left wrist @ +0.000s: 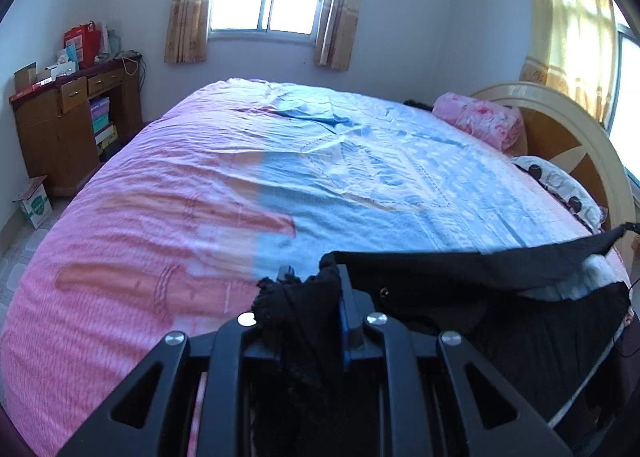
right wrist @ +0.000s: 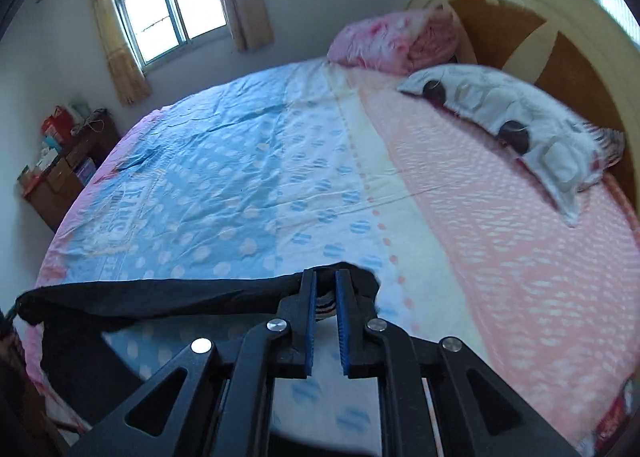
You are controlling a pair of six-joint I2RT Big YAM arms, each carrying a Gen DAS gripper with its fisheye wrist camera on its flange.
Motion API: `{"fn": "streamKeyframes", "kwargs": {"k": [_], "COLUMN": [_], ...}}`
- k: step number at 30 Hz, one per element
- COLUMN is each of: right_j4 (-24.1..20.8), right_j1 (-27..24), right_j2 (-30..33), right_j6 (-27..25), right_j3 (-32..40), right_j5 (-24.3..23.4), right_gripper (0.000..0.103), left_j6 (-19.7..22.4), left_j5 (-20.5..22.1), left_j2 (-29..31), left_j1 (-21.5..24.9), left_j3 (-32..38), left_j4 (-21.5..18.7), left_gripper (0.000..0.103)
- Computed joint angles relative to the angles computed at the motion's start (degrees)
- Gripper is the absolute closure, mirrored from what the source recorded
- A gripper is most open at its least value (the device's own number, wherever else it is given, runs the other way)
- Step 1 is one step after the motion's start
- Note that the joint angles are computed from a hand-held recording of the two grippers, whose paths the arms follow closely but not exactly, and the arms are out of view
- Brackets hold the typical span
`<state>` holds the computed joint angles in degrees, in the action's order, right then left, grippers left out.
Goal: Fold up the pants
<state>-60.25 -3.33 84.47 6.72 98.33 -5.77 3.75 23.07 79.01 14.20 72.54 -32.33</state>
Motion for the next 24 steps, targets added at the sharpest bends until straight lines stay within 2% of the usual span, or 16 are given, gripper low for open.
{"fn": "streamKeyframes", "kwargs": {"k": [3, 5, 7, 9, 11, 14, 15, 17, 18, 20, 22, 23, 24], "right_j4": [-2.06, -2.85, -4.07, -4.50, -5.11, -3.21, -2.23, -1.34, -0.54, 1.51, 3.40, 4.40, 5.01], "right_j1": [-2.12, -2.58, -3.90, -5.24, -5.91, -6.11, -4.42, 1.33, 6.46, 14.74, 21.97, 26.24, 29.69], "right_j2": [-8.11, -11.66, -14.80, -16.85, -17.87, -19.51, -19.78, -19.12, -18.36, -15.70, -12.13, -9.42, -6.77], "right_j6": [-1.68, -2.89, -2.41, -1.99, -1.72, 1.60, 2.91, 2.43, 1.62, 0.89, -0.76, -2.38, -3.66], "right_j3": [-8.14, -12.96, -18.01, -21.74, -24.60, -27.04, -27.27, -26.42, -25.68, -24.29, -22.72, -21.54, -20.31], "right_j5": [-0.90, 1.79, 2.82, 2.85, 3.72, 0.16, -1.68, 0.35, 2.75, 3.23, 3.58, 2.97, 2.01], "right_gripper": [0.094, 0.103, 0.103, 0.103, 0.103, 0.102, 0.102, 0.102, 0.101, 0.099, 0.080, 0.056, 0.045], "left_j6": [0.29, 0.35, -0.07, 1.00, -0.25, -1.41, -1.41, -0.50, 0.12, 1.46, 3.03, 3.75, 4.38], "left_j5": [4.83, 6.09, 8.51, 8.41, 9.83, 10.95, 10.99, 9.90, 9.43, 8.02, 7.01, 6.70, 6.35], "left_j2": [-3.23, -5.06, -6.17, -7.15, -7.26, -7.53, -7.77, -8.10, -8.25, -8.45, -8.86, -9.02, -9.25], "left_j1": [2.74, 4.11, 5.33, 5.70, 6.38, 6.66, 6.62, 6.25, 6.09, 5.57, 5.12, 5.10, 5.00], "left_j3": [-5.54, -9.22, -12.08, -15.06, -16.71, -18.15, -18.42, -18.52, -18.57, -18.53, -18.65, -18.80, -18.95], "left_j4": [2.15, 3.26, 4.13, 4.65, 5.58, 7.39, 7.79, 7.74, 7.74, 7.63, 7.57, 7.55, 7.52], "left_gripper": [0.082, 0.082, 0.081, 0.081, 0.081, 0.081, 0.081, 0.080, 0.080, 0.080, 0.080, 0.080, 0.080]}}
